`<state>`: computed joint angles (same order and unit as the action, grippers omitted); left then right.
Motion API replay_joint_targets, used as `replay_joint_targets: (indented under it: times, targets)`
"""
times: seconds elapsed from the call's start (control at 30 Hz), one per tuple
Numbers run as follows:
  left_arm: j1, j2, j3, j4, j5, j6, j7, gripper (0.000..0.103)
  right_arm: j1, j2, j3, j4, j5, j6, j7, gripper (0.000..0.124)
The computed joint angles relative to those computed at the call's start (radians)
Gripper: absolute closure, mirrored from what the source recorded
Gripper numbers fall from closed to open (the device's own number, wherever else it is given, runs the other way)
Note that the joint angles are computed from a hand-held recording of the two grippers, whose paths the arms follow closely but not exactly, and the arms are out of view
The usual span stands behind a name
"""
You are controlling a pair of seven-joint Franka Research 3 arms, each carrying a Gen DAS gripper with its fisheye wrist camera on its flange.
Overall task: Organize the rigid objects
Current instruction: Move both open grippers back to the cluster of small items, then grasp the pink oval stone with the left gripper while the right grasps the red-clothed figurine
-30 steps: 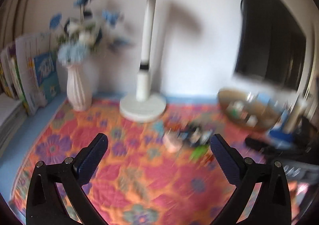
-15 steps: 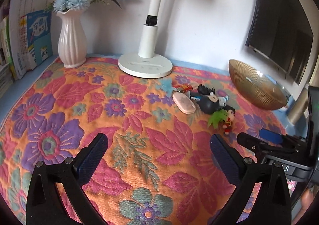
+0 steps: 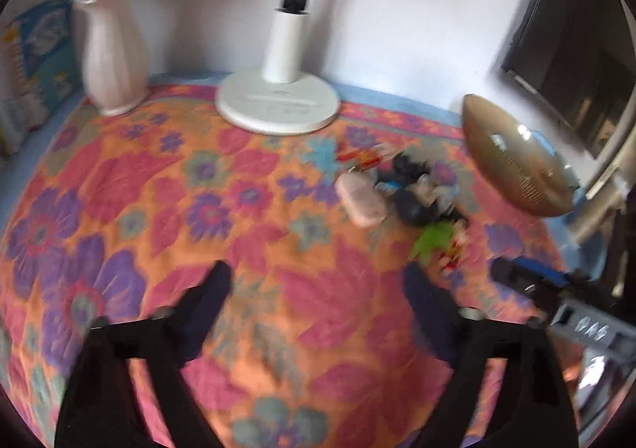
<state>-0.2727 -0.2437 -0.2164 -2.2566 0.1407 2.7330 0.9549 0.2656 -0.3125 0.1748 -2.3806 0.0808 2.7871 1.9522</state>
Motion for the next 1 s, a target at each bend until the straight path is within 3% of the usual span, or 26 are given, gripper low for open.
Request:
replay_joint_targets:
  times: [0.07,0.1,0.17,0.3,0.37,0.53,0.63,0.7,0.8,0.87,1.0]
  targets:
    - [0.016,0.055,-0.017,0.067,0.059,-0.034,0.003,0.035,0.0,0.03,-0.006,0.024,0.007,0.015,-0.006,0.077]
    - [0.016,0.085,-0.02,0.097,0.077,-0.043,0.021,0.045,-0.024,0.044,0.013,0.038,-0.031,0.01,0.028,0.078]
    - [0.0,0.15,-0.015,0.155,0.05,-0.066,0.095,0.054,-0.019,0.07,0.0,0.054,-0.029,0.013,0.03,0.079]
    - [-0.003,0.255,-0.023,0.251,0.04,-0.104,0.121,0.054,0.035,0.122,-0.059,0.081,0.088,0.031,-0.077,0.079]
    - [0.002,0.287,-0.026,0.272,-0.034,-0.089,0.175,0.054,0.051,0.147,-0.075,0.098,0.14,0.03,-0.134,0.079]
    - [-0.021,0.352,-0.021,0.348,0.149,-0.13,0.076,0.054,0.061,0.188,-0.08,0.125,0.197,0.04,-0.211,0.079]
    - [-0.027,0.361,-0.017,0.35,0.21,-0.115,0.036,0.054,0.074,0.205,-0.088,0.131,0.273,0.066,-0.281,0.078]
    - [-0.024,0.355,-0.018,0.339,0.216,-0.1,0.041,0.058,0.08,0.204,-0.091,0.131,0.311,0.068,-0.326,0.085]
    - [-0.005,0.312,-0.028,0.281,0.139,-0.047,0.102,0.067,0.078,0.178,-0.085,0.108,0.312,0.084,-0.34,0.089]
    - [0.007,0.254,-0.038,0.208,-0.003,0.016,0.213,0.07,0.084,0.143,-0.086,0.081,0.335,0.1,-0.365,0.089]
    - [-0.027,0.113,-0.023,0.064,-0.174,0.067,0.375,0.078,0.09,0.032,-0.096,0.003,0.351,0.11,-0.372,0.089]
